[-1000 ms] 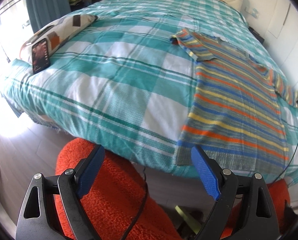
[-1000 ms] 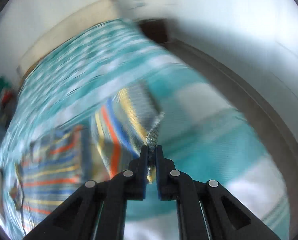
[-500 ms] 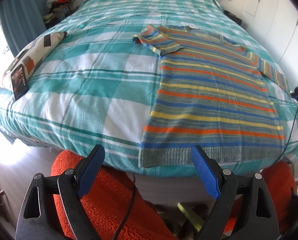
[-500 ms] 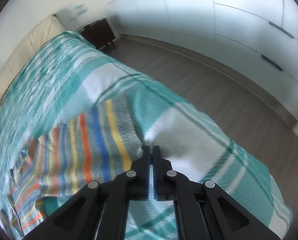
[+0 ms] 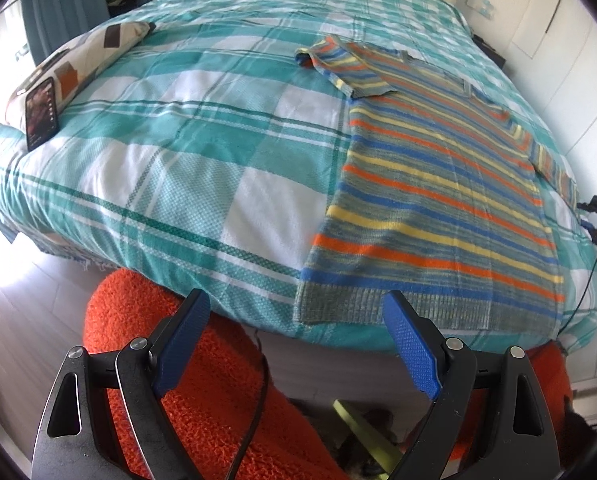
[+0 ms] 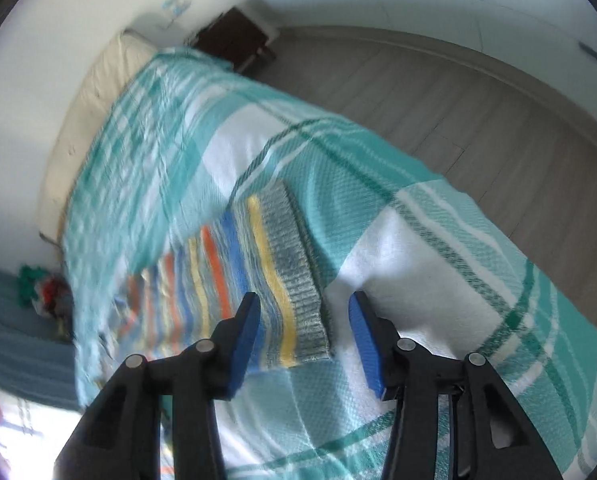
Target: Fold small clothes
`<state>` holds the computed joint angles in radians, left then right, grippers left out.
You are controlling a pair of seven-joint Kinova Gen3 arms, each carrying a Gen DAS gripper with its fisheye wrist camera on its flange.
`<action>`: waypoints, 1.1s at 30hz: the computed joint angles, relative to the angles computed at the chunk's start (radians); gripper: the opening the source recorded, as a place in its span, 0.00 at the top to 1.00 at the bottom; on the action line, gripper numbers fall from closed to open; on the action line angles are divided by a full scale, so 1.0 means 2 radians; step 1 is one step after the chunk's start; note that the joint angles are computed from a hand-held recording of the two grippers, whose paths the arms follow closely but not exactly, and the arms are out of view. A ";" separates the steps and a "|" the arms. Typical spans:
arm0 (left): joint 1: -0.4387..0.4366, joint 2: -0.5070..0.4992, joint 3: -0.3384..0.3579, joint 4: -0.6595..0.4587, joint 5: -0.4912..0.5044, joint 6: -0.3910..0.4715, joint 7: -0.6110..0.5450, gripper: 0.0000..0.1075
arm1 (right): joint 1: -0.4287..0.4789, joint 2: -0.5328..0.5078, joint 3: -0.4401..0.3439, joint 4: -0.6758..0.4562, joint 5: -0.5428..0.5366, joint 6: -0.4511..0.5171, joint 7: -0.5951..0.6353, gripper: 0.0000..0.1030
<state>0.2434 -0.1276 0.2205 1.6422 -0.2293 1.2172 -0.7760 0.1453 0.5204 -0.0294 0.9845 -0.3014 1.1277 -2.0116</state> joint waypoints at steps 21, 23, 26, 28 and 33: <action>-0.009 -0.035 -0.003 0.029 -0.007 -0.015 0.011 0.11 | -0.129 -0.118 0.026 0.124 0.297 -0.040 -0.155 0.42; -0.015 -0.043 -0.013 0.038 0.016 -0.034 -0.006 0.11 | -0.168 -0.165 0.045 0.170 0.337 -0.057 -0.181 0.35; -0.023 -0.045 -0.009 0.038 0.026 -0.047 -0.020 0.11 | -0.183 -0.234 0.005 0.228 0.389 -0.056 -0.236 0.35; -0.026 -0.040 -0.003 0.031 0.022 -0.050 -0.030 0.10 | -0.179 -0.281 -0.038 0.262 0.412 -0.048 -0.267 0.32; -0.019 -0.028 -0.007 0.011 0.028 -0.053 -0.091 0.09 | -0.212 -0.363 -0.095 0.320 0.421 -0.053 -0.325 0.28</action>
